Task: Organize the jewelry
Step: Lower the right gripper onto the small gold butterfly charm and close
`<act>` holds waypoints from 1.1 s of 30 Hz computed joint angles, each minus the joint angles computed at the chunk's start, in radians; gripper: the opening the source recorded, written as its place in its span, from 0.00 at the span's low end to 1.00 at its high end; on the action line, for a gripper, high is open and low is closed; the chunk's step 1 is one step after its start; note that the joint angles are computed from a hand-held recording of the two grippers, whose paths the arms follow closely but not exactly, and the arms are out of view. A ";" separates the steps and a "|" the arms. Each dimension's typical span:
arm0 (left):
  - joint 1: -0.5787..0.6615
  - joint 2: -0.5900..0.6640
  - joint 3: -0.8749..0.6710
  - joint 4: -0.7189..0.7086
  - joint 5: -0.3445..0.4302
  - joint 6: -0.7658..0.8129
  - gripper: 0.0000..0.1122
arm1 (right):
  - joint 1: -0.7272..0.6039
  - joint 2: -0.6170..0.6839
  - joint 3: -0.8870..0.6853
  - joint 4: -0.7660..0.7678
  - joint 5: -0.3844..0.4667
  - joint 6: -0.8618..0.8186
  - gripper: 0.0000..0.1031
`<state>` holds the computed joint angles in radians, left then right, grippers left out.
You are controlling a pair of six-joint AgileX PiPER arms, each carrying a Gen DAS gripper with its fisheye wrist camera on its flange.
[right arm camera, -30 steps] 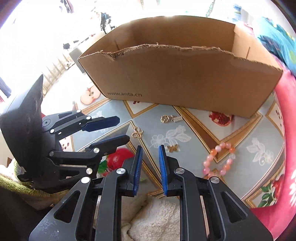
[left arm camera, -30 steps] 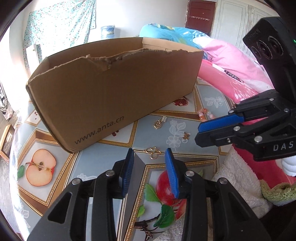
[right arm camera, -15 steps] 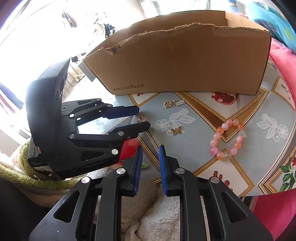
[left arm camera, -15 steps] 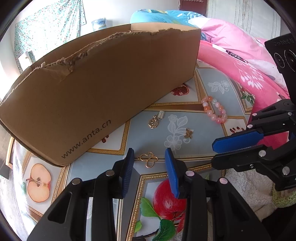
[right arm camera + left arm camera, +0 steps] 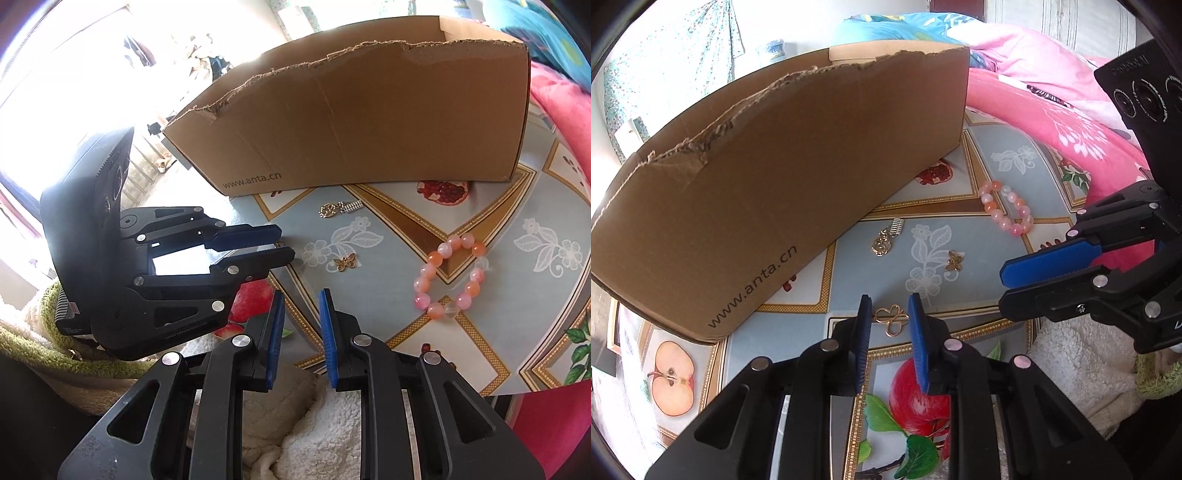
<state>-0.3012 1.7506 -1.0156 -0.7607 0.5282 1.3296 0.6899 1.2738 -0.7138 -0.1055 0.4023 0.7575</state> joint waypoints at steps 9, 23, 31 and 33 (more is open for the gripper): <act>-0.009 -0.010 0.014 -0.004 -0.015 0.002 0.17 | 0.012 -0.011 -0.006 -0.040 0.013 0.037 0.20; 0.018 -0.027 0.021 -0.054 -0.005 0.036 0.17 | 0.073 0.020 -0.052 -0.341 0.098 0.321 0.20; 0.043 -0.020 -0.007 -0.064 0.011 0.022 0.17 | 0.101 0.128 -0.112 -0.529 0.165 0.499 0.20; 0.045 -0.014 -0.011 -0.064 0.014 0.021 0.17 | 0.103 0.159 -0.130 -0.555 0.175 0.520 0.20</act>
<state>-0.2564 1.7364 -1.0265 -0.8248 0.5422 1.3504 0.7934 1.4324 -0.8433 -0.6601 0.5776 1.2770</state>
